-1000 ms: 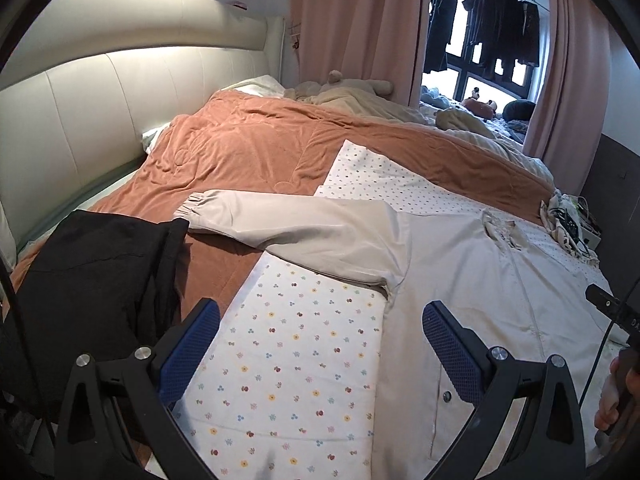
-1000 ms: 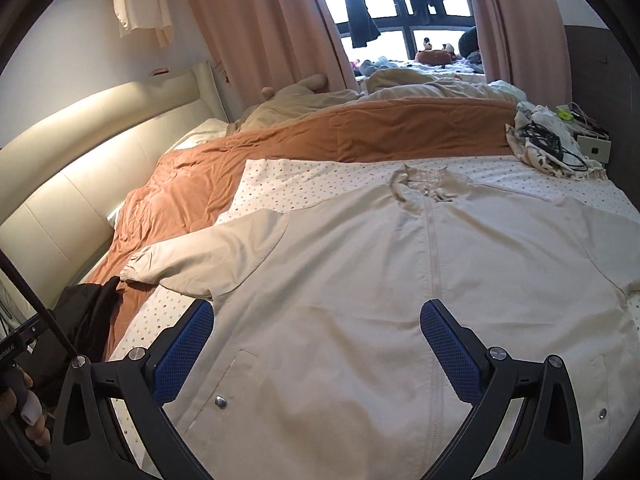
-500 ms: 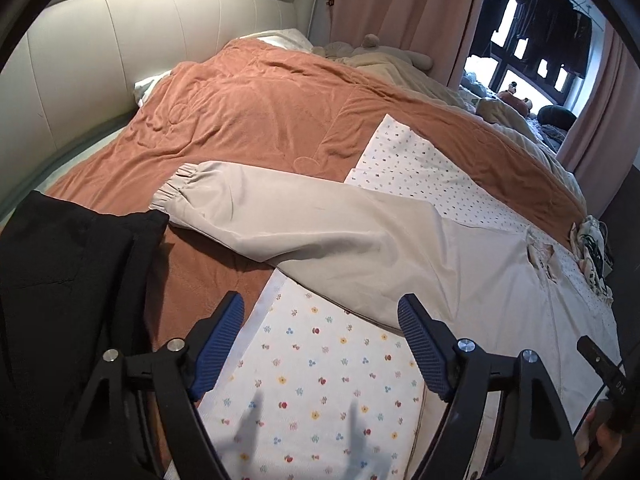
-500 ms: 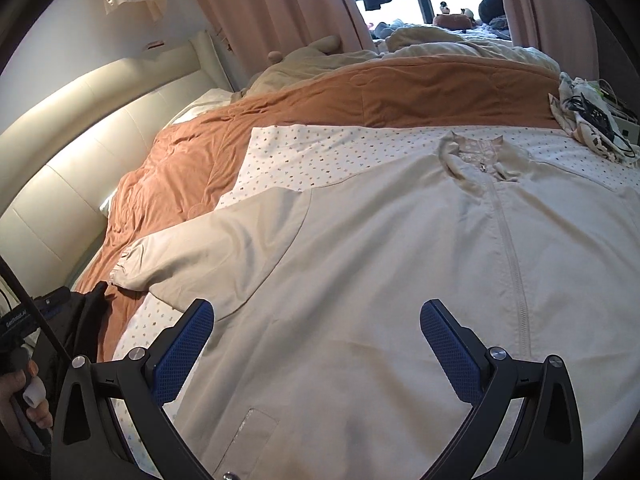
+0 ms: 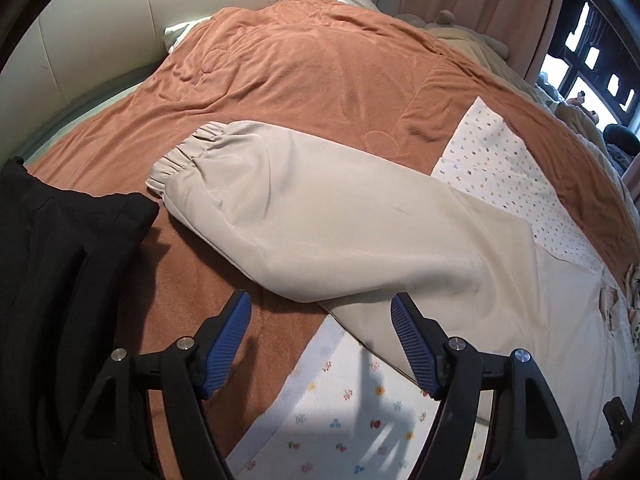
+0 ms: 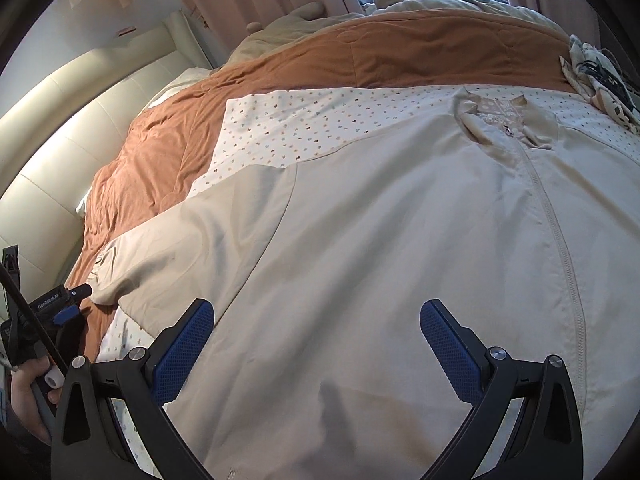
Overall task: Fold large clothes
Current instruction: 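Move the left tool toward the jacket sleeve cuff and open it, then grasp the sleeve with the left tool and fold it across the jacket body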
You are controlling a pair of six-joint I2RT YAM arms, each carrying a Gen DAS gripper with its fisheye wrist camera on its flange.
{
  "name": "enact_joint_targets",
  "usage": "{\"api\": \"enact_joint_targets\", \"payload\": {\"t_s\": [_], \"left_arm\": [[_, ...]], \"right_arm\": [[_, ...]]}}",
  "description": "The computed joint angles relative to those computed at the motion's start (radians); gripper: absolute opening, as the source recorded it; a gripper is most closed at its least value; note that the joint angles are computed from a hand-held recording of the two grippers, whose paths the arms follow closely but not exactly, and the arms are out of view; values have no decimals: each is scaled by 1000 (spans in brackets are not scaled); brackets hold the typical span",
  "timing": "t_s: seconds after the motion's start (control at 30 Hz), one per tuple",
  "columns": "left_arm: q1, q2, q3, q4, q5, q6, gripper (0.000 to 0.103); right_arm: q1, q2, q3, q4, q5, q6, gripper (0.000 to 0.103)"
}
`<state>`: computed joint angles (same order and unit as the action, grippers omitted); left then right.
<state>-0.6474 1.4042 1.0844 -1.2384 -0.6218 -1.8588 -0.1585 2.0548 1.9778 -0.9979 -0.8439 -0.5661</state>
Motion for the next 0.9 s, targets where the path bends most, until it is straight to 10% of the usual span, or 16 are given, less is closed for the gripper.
{"api": "enact_joint_targets", "payload": {"t_s": [0.2, 0.43, 0.73, 0.9], "left_arm": [[161, 6, -123, 127, 55, 62, 73], [222, -16, -138, 164, 49, 159, 18], [130, 31, 173, -94, -102, 240, 5], [50, 66, 390, -244, -163, 245, 5]], "right_arm": [[28, 97, 80, -65, 22, -28, 89], [41, 166, 172, -127, 20, -15, 85], [74, 162, 147, -180, -21, -96, 73], [102, 207, 189, -253, -47, -159, 48]]}}
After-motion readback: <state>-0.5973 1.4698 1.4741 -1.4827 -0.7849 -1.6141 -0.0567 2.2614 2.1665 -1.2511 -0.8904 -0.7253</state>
